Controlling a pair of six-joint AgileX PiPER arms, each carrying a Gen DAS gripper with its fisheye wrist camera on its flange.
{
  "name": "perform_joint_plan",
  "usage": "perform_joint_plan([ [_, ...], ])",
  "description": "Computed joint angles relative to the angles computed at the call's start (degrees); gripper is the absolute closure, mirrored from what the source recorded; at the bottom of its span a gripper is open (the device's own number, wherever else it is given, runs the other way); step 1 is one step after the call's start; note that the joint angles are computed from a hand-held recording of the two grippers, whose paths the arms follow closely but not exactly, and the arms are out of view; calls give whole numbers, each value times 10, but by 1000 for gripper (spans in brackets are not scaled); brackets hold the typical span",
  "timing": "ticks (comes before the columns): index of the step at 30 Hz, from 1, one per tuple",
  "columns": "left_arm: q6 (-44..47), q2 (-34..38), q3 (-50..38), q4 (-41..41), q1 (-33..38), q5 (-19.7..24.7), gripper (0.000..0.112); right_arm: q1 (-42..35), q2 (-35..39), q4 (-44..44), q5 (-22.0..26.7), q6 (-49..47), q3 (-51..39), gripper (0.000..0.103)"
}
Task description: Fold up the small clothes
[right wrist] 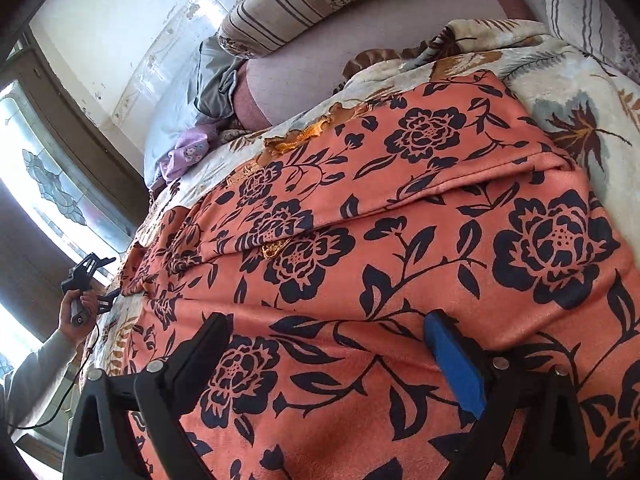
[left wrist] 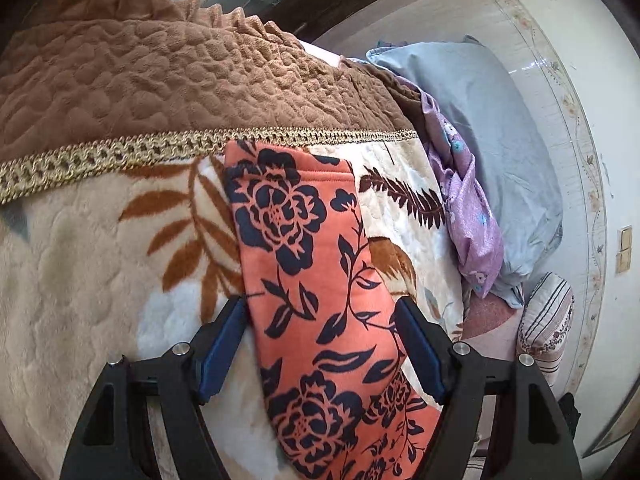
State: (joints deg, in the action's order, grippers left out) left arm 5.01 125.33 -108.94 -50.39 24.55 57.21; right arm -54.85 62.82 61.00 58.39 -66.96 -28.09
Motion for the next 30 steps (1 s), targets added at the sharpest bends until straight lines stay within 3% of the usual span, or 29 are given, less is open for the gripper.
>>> perform_joint_plan([
  [3,-29,28,-54,36,-11,6,38,7,2,1,-6,1,0,4],
  [4,-41,34,-71,59,-14,11,45,7,2,1,-7,1,0,4],
  [5,-65,46,-102,105,-23,25,87,7,2,2,-7,1,0,4],
  [6,-85,64,-140,143,-30,52,107,6,2,3,-6,1,0,4],
  [7,-99,71,-154,159,-31,62,107,5,3,4,-5,-1,1,4],
  [9,-108,44,-129,190,-40,39,107,5,5,6,-5,-3,1,4],
  [13,-44,-79,-32,204,-72,-32,107,-3,8,13,3,-12,2,4],
  [17,26,-203,-3,179,-135,-54,107,-22,16,24,22,-30,5,3],
  [22,-5,-259,-76,231,-314,-44,107,-45,21,34,44,-49,9,4],
  [28,-96,-198,-164,331,-584,-34,107,-78,35,47,81,-73,12,4],
  [29,-106,-160,-203,348,-619,-3,97,-82,37,49,85,-76,12,4],
  [30,-115,-118,-243,368,-651,33,65,-86,40,50,91,-79,12,4],
])
